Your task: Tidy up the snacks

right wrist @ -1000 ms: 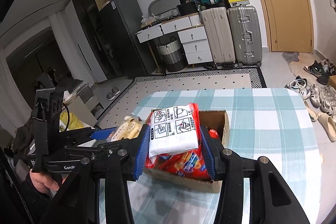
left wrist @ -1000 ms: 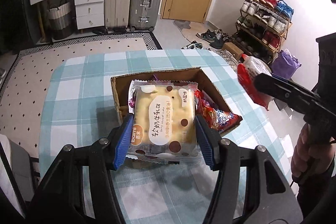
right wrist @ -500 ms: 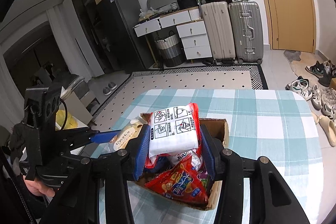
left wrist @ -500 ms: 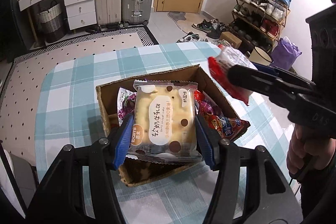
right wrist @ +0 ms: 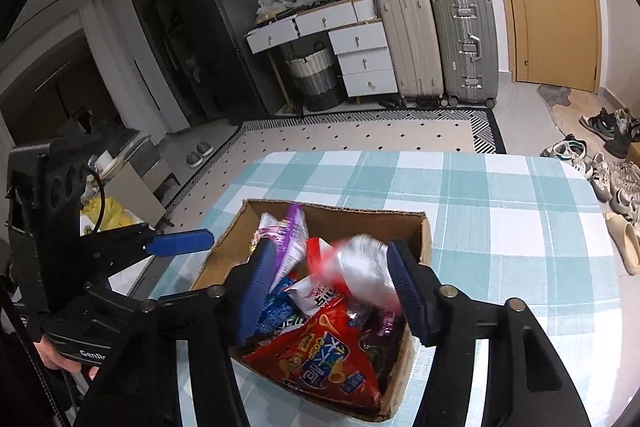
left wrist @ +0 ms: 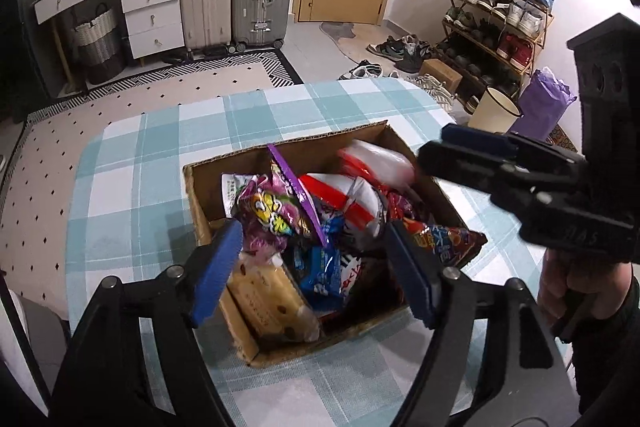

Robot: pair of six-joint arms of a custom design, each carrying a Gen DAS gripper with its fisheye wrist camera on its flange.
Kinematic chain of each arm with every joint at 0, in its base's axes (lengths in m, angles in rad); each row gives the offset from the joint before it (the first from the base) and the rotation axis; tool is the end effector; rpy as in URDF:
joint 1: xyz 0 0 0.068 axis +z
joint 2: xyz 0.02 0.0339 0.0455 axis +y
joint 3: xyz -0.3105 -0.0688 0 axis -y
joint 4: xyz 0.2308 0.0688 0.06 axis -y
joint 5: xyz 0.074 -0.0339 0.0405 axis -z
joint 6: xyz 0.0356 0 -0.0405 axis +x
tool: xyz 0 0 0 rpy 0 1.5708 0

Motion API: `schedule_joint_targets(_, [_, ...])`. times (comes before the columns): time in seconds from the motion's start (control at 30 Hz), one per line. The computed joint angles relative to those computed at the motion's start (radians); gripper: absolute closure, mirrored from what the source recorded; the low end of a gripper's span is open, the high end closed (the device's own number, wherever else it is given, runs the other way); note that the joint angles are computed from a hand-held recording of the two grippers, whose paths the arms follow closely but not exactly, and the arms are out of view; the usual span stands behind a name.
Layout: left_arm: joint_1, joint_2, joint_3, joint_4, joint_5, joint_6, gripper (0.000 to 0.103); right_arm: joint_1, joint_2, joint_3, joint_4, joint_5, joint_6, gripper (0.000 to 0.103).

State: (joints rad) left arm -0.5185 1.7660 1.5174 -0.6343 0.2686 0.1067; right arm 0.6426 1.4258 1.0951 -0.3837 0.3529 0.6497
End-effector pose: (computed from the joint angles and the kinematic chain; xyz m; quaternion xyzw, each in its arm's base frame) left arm 0.3319 -0.2002 0.3358 0.3299 0.8739 -0.1917 0.3013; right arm 0.2428 0.1664 0.3322 0.0761 0.8953 0.1186 0.4225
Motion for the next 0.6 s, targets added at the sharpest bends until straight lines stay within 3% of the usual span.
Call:
schedule_joint_targets(0.27, [0.003, -0.101, -0.092, 0.035, -0.036, -0.007, 0.029, 0.065, -0.070, 0.000, -0.058, 0.107, 0.040, 0.042])
schedule_joint_targets(0.6, [0.003, -0.296, -0.219, 0.083, -0.086, -0.041, 0.021, 0.333, -0.132, 0.055, -0.228, 0.434, 0.170, 0.020])
